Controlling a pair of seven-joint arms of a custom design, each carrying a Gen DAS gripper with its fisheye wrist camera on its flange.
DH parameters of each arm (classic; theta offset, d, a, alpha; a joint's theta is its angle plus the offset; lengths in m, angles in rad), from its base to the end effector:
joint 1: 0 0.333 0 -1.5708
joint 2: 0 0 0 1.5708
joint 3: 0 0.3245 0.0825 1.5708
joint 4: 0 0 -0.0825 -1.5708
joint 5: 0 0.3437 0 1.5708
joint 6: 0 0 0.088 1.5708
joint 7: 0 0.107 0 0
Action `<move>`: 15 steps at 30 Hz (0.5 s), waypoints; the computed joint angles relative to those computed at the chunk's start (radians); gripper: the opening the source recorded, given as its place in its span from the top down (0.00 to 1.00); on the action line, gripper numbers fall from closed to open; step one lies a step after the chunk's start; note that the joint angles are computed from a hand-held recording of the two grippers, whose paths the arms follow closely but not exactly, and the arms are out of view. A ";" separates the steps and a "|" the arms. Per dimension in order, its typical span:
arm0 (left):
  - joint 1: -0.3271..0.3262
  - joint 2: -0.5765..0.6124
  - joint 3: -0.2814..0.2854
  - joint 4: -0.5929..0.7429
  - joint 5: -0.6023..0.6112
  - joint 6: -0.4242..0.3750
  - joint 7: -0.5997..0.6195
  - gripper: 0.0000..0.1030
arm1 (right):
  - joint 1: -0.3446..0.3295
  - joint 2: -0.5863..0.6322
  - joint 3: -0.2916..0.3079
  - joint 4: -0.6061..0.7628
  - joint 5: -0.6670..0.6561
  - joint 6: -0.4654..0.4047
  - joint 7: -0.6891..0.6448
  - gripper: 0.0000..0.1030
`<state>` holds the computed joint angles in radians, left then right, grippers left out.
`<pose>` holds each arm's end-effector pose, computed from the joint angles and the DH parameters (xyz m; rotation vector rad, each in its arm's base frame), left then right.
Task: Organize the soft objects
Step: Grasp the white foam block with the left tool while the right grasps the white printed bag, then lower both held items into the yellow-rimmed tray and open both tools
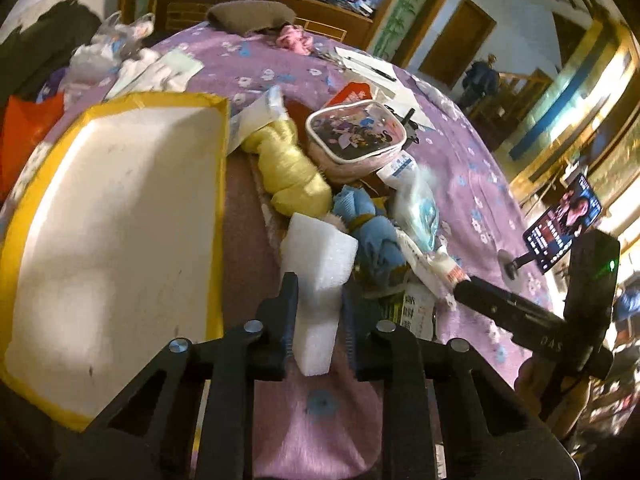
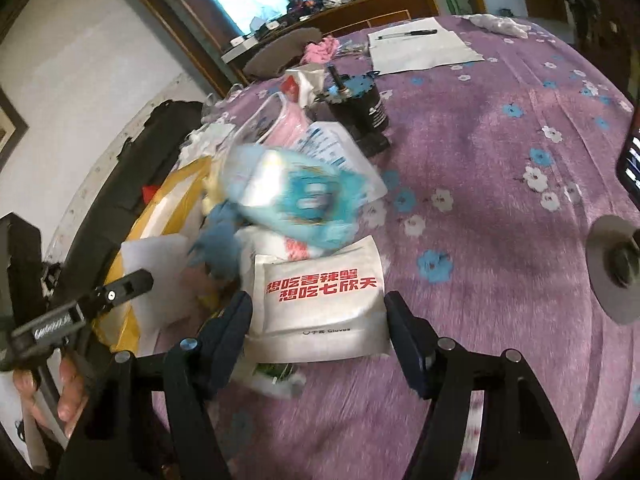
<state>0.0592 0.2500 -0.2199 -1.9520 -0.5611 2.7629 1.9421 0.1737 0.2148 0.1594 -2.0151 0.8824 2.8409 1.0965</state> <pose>0.6105 -0.0660 0.4439 -1.9518 2.0383 -0.9453 0.5758 0.1505 0.4351 -1.6998 1.6684 -0.0849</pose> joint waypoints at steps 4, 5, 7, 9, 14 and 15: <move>0.033 -0.084 -0.022 -0.080 -0.164 -0.009 0.091 0.86 | -0.007 -0.043 0.021 -0.041 0.093 0.011 -0.093 0.34; 0.032 -0.108 -0.018 -0.101 -0.204 -0.007 0.118 0.86 | 0.001 -0.053 0.019 -0.052 0.109 0.018 -0.103 0.34; 0.027 -0.161 0.001 -0.137 -0.284 -0.015 0.166 0.86 | 0.016 -0.067 0.020 -0.056 0.153 0.018 -0.143 0.34; 0.020 -0.214 0.032 -0.163 -0.334 -0.026 0.186 0.86 | 0.036 -0.077 0.021 -0.043 0.189 0.014 -0.178 0.34; -0.008 -0.308 0.115 -0.216 -0.266 0.013 0.130 0.86 | 0.100 -0.055 0.030 0.036 0.208 -0.012 -0.253 0.34; -0.008 -0.312 0.126 -0.226 -0.217 0.036 0.095 0.86 | 0.114 -0.038 0.033 0.063 0.186 -0.016 -0.250 0.34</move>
<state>0.0513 -0.0621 -0.0937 -2.1775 -0.7783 2.7987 2.0369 0.2877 0.1769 0.1925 -1.9526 1.0682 2.8252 0.8461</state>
